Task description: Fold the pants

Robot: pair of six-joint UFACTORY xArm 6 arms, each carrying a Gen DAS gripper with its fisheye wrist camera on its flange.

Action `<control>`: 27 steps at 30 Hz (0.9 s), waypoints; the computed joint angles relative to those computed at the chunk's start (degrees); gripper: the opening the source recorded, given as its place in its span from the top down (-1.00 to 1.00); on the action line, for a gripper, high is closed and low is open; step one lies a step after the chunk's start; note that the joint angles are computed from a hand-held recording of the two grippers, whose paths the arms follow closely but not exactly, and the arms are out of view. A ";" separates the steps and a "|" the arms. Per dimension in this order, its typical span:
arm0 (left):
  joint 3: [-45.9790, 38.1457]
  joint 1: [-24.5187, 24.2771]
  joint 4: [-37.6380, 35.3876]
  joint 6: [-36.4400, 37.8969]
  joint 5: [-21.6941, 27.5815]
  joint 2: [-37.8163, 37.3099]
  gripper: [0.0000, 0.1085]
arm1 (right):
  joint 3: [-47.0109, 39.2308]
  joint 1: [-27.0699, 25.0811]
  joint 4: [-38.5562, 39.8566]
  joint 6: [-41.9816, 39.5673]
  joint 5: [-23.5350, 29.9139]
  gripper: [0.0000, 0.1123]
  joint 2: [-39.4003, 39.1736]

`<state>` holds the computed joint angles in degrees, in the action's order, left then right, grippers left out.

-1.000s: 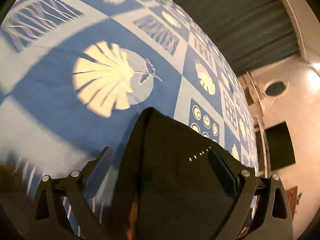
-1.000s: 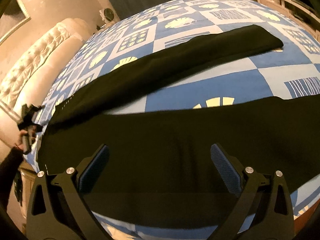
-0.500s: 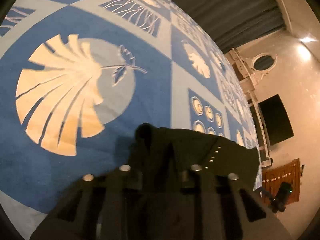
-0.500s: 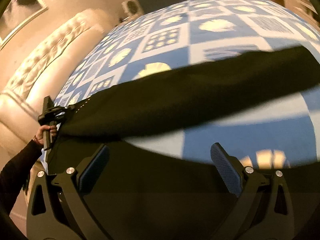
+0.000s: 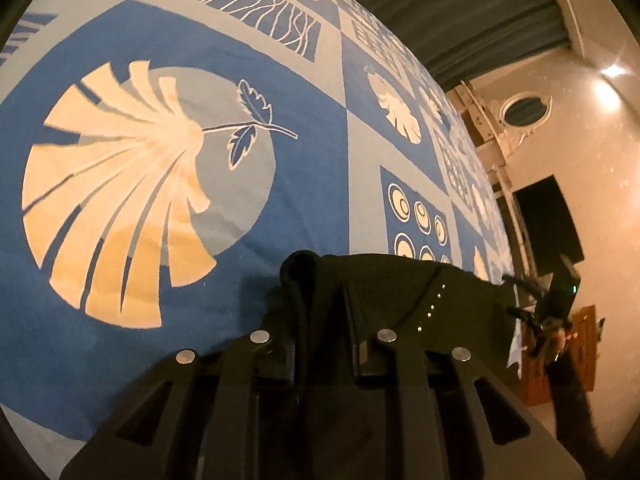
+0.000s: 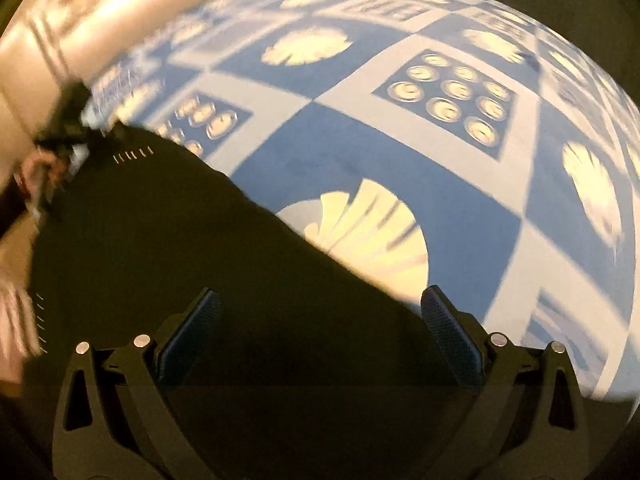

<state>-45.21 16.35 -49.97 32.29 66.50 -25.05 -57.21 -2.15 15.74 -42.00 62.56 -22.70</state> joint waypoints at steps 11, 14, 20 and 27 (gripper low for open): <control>-1.26 -1.58 2.23 1.79 -0.81 0.71 0.84 | -8.18 2.45 -3.39 1.36 9.37 0.73 8.57; -0.45 -2.49 2.66 1.07 -2.80 -0.87 0.86 | -4.49 3.67 -5.19 1.37 6.74 0.86 3.91; 0.98 -0.24 -3.53 3.60 -1.94 -6.89 0.86 | 5.09 3.72 -3.09 2.16 1.18 0.87 -11.69; 3.77 8.80 -11.82 5.91 9.96 -18.46 0.86 | 16.00 2.22 -0.86 2.61 5.88 0.87 -38.86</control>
